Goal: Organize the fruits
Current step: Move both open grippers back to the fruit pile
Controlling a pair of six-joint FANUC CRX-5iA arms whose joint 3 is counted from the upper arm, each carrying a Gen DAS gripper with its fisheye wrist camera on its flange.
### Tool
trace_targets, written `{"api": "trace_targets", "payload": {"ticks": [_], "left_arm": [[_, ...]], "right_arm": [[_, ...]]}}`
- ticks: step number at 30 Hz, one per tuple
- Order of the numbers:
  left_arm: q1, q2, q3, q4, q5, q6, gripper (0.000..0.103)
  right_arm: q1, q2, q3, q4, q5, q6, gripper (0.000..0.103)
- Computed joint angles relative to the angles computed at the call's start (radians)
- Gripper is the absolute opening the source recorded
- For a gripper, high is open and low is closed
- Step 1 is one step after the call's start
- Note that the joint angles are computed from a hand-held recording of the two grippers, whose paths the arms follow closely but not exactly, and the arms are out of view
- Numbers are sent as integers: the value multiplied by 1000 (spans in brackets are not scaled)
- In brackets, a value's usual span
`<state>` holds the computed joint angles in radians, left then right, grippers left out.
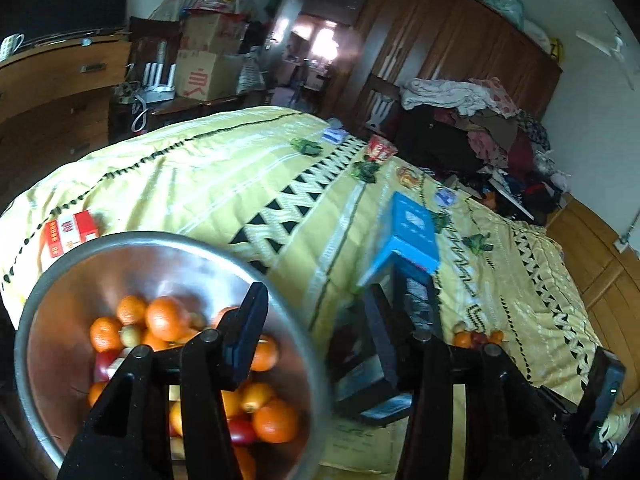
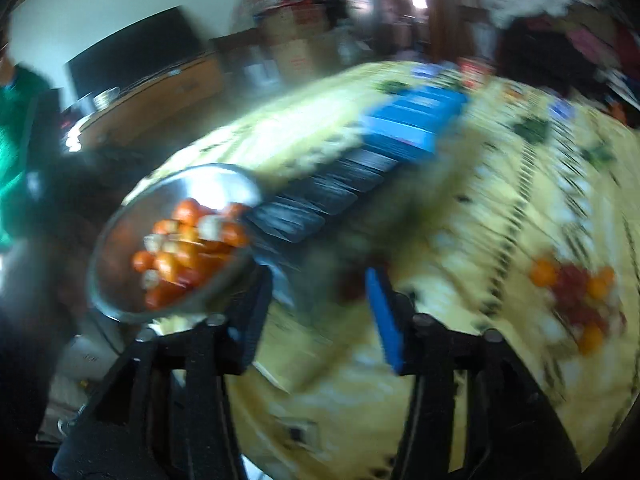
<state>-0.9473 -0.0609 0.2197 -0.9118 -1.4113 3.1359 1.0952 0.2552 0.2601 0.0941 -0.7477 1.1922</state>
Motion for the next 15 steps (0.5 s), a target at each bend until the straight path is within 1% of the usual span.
{"api": "trace_targets", "payload": {"ticks": [3, 5, 6, 8, 10, 12, 13, 14, 15], "left_arm": [[7, 82, 89, 26, 96, -86, 54], [21, 136, 140, 69, 164, -149, 54], [30, 174, 176, 100, 200, -193, 54], [46, 238, 233, 159, 250, -265, 54], [67, 306, 286, 231, 290, -341, 54], [85, 356, 320, 293, 318, -393, 54], [95, 382, 339, 323, 326, -413, 54], [102, 401, 351, 345, 332, -422, 54], [109, 415, 357, 362, 339, -428, 54]], "right_arm": [[-65, -59, -125, 102, 8, -143, 63], [-116, -76, -176, 154, 2, -213, 63], [-139, -77, -189, 163, -2, -228, 62], [-188, -61, -178, 153, -25, -232, 62], [-217, -45, -165, 153, -32, -235, 62], [-233, -35, -148, 141, -18, -209, 62], [-240, -24, -129, 117, -11, -166, 62], [-250, -3, -85, 65, -24, -95, 62], [-262, 29, -23, -1, -57, -10, 62]]}}
